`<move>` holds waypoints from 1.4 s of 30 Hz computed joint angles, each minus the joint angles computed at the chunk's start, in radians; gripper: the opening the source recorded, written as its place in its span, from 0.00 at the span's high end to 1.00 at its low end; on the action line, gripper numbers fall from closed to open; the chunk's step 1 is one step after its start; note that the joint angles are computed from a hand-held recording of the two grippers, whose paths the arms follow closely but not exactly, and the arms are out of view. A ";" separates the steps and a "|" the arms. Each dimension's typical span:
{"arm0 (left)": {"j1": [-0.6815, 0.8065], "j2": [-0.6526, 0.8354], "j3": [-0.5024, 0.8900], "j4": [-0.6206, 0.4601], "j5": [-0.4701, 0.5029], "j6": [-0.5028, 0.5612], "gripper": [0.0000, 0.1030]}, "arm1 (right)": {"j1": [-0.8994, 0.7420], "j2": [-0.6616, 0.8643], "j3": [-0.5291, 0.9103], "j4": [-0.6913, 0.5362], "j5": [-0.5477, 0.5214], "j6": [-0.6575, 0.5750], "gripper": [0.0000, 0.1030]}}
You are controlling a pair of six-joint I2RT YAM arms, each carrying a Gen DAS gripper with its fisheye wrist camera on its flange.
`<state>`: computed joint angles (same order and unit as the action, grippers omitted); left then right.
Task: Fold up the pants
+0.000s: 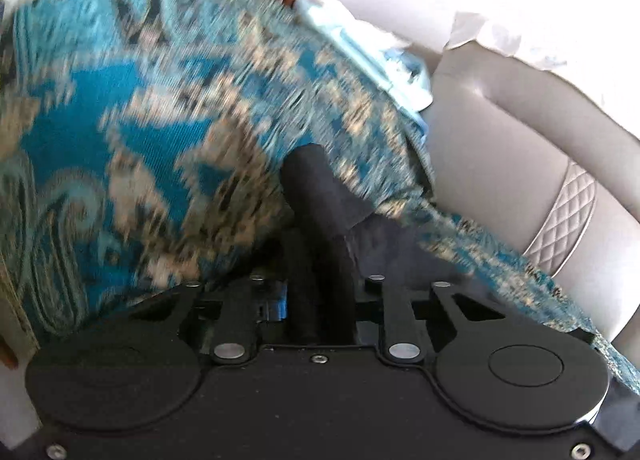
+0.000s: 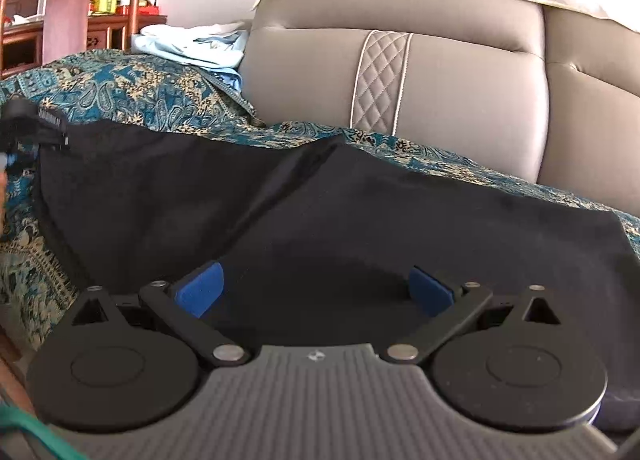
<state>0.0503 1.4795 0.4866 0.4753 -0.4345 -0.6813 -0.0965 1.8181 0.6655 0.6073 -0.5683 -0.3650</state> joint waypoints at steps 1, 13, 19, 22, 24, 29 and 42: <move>-0.020 -0.019 0.007 -0.011 -0.025 0.010 0.81 | -0.001 0.001 0.001 -0.001 -0.003 -0.002 0.00; -0.344 -0.058 0.169 0.032 -0.210 0.266 0.88 | -0.202 -0.030 0.232 -0.367 -0.184 0.072 0.00; -0.545 0.112 0.354 0.096 -0.217 0.426 0.89 | -0.379 0.181 0.690 -0.909 -0.231 0.104 0.00; -0.646 0.242 0.485 0.092 -0.204 0.489 0.88 | -0.460 0.309 0.904 -1.109 -0.270 0.135 0.00; -0.705 0.341 0.585 0.067 -0.181 0.513 0.88 | -0.508 0.349 0.950 -1.115 -0.288 0.170 0.00; -0.817 0.568 0.830 -0.047 -0.123 0.555 0.88 | -0.592 0.397 0.999 -1.094 -0.284 0.233 0.00; -0.937 0.824 1.138 -0.312 -0.042 0.596 0.69 | -0.624 0.393 0.955 -1.015 -0.245 0.252 0.00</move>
<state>-0.8867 2.3034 1.6250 0.1634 -0.4769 -0.0857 -0.7200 2.2107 1.6209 -0.4081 -0.8135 -0.1127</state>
